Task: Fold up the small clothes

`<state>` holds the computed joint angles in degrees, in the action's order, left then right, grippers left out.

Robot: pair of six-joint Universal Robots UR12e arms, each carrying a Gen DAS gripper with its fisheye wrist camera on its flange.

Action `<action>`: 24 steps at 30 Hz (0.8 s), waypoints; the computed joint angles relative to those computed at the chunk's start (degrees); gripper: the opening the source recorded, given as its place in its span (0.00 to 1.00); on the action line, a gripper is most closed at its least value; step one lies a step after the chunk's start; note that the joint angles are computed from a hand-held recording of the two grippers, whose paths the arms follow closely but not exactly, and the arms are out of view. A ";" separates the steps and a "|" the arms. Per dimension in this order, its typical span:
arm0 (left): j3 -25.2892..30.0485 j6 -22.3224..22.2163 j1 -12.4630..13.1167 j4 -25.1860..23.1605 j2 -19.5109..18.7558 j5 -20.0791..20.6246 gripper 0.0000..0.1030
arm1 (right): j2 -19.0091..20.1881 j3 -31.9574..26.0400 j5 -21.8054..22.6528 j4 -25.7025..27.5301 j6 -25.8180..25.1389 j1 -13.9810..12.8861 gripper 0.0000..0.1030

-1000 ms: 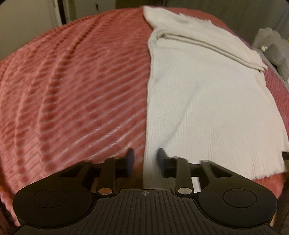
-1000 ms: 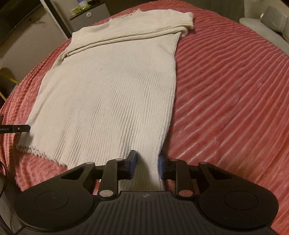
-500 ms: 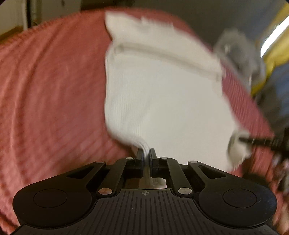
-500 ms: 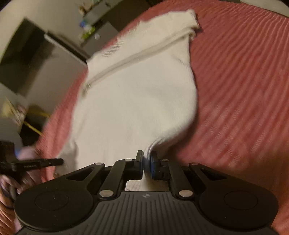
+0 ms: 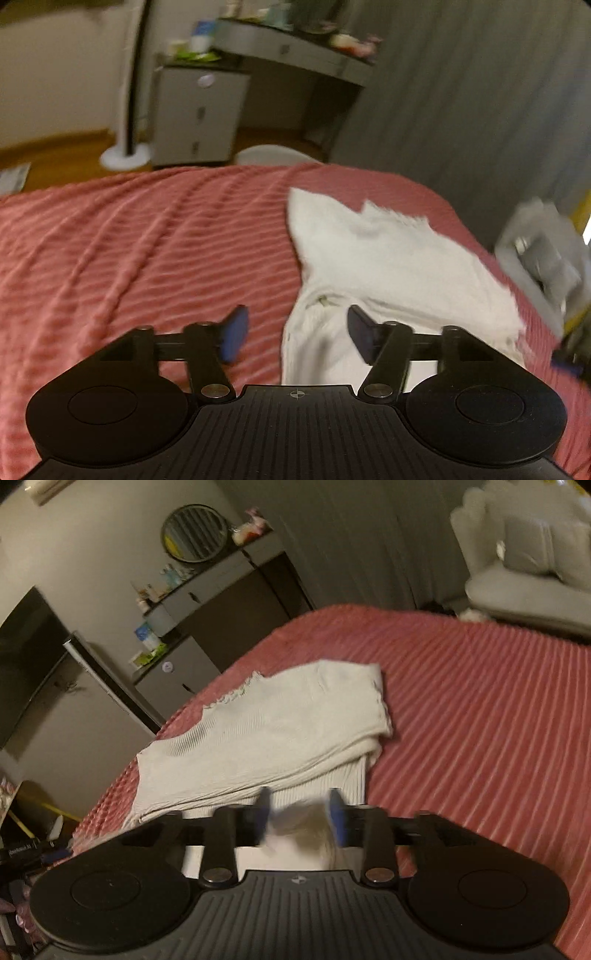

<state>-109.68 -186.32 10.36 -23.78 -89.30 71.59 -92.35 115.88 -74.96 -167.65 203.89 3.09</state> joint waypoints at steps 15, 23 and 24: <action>2.30 7.48 -2.99 -3.28 -5.53 0.61 0.69 | 5.82 -4.27 -10.86 6.32 -20.72 4.40 0.43; 2.33 4.78 -3.53 -1.07 -6.05 0.74 0.14 | 6.95 -4.87 -13.71 5.01 -21.92 5.53 0.08; 2.24 4.93 -3.49 -0.77 -5.87 0.67 0.14 | 6.91 -4.71 -14.07 4.35 -21.86 5.57 0.07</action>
